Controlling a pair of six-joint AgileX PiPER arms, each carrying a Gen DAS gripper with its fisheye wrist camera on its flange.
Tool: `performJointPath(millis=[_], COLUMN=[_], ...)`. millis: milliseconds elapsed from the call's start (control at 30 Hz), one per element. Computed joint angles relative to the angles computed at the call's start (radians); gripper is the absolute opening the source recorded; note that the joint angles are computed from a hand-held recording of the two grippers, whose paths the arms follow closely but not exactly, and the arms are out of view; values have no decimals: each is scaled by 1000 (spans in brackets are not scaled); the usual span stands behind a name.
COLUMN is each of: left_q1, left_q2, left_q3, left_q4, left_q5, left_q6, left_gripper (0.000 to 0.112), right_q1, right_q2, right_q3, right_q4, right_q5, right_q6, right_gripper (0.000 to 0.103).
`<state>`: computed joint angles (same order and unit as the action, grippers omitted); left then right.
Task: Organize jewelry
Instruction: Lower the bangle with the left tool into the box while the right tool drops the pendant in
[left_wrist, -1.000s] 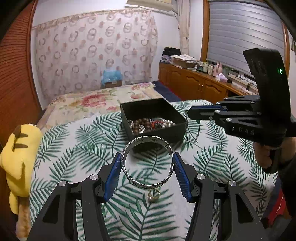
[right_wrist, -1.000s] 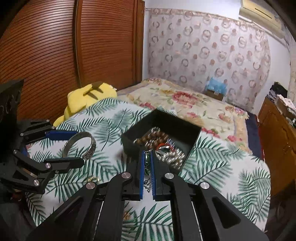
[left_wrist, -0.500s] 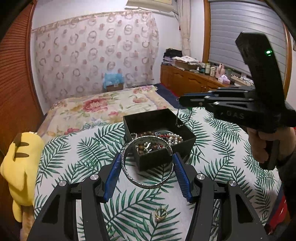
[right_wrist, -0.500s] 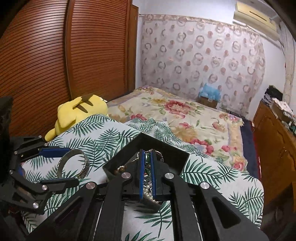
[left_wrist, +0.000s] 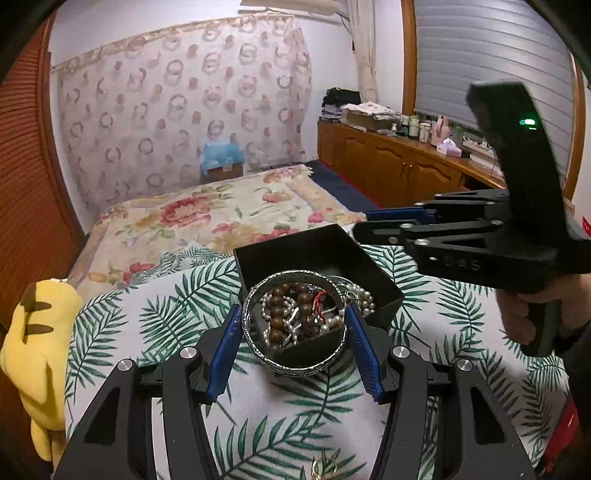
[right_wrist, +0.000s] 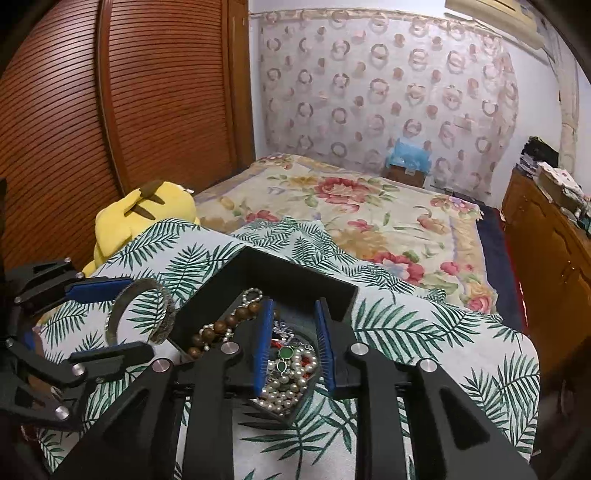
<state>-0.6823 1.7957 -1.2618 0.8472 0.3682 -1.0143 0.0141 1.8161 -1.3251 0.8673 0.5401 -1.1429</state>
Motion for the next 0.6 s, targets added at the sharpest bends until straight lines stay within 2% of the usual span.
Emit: performJointPath(millis=[233,367,500,567,600], left_q1=[30,36,30,27,26], left_q2=[104,177,223,225,220], left_q3=[-139,-238,-303,-307,-301], left_q4=[-178,-278,-295,-282,-278], left_q5=[16,54,84,88,85], left_q6=[180,284,312,294,287], left_gripper=[54,54,54,62,63], right_q1=[-65,-103,-122,-131,-136], right_q2=[-50,-79,-108,-127,-135], right_q3=[90,154,202,228,240], right_q4=[71,113,145,164,174], right_q5=[-4,3,14,24,29], right_q6=[-98,-163,-210,-235,-248], right_gripper=[25,25,25,25,26])
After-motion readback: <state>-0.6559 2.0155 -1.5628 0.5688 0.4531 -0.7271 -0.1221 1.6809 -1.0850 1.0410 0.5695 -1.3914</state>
